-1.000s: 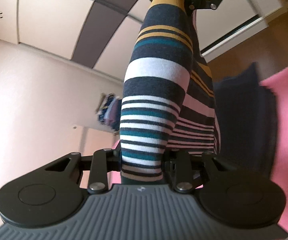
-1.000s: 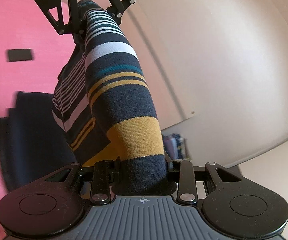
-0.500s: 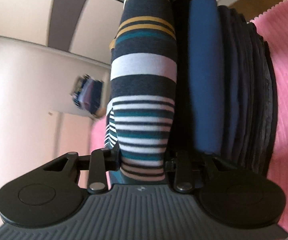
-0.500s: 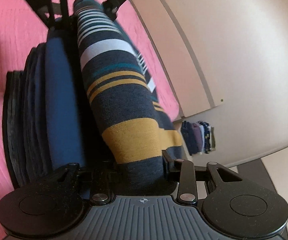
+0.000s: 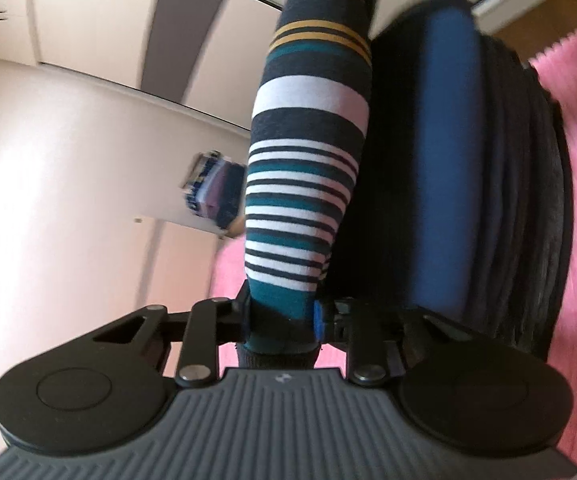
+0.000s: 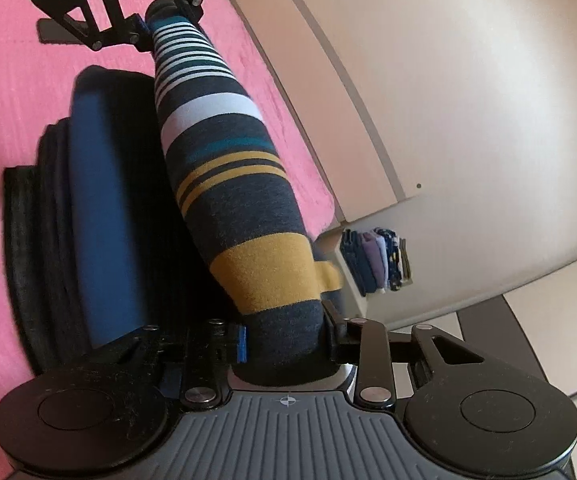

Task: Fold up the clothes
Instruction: 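Lower the sweater onto the dark clothes stack with both grippers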

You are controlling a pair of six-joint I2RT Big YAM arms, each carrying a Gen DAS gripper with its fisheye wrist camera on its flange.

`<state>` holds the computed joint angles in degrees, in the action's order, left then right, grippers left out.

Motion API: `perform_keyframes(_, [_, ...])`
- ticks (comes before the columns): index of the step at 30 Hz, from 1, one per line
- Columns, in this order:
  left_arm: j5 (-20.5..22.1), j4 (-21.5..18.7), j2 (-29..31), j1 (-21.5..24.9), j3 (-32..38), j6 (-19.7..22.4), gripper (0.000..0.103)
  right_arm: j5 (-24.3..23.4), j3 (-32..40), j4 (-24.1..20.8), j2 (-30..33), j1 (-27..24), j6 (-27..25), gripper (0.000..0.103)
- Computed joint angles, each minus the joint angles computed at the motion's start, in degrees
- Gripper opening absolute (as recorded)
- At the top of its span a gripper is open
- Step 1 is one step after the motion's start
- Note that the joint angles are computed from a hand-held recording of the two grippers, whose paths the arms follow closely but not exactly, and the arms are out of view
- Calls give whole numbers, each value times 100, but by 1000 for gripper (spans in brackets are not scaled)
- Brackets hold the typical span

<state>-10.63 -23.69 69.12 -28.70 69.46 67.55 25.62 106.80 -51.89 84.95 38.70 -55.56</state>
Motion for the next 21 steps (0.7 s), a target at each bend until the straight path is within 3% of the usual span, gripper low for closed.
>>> perform_keyframes(3, [109, -151, -129, -49, -334, 303, 23, 29, -755, 230, -334, 6, -471, 34])
perform_keyframes(5, [64, -27, -152, -77, -465, 317, 23, 65, -727, 180, -345, 0, -286, 34])
perform_keyframes(8, [-37, -127, -80, -81, -287, 17, 23, 183, -362, -19, -239, 76, -104, 33])
perform_keyframes(11, [28, -175, -40, -18, -217, 52, 23, 309, -218, -161, -281, 207, 110, 33])
perform_keyframes(16, [-76, -224, -68, -128, -293, -3, 23, 396, -789, 236, -204, 234, -86, 33])
perform_keyframes(21, [-552, -338, -199, -371, -313, -443, 22, 326, -882, 457, -122, 250, -194, 34])
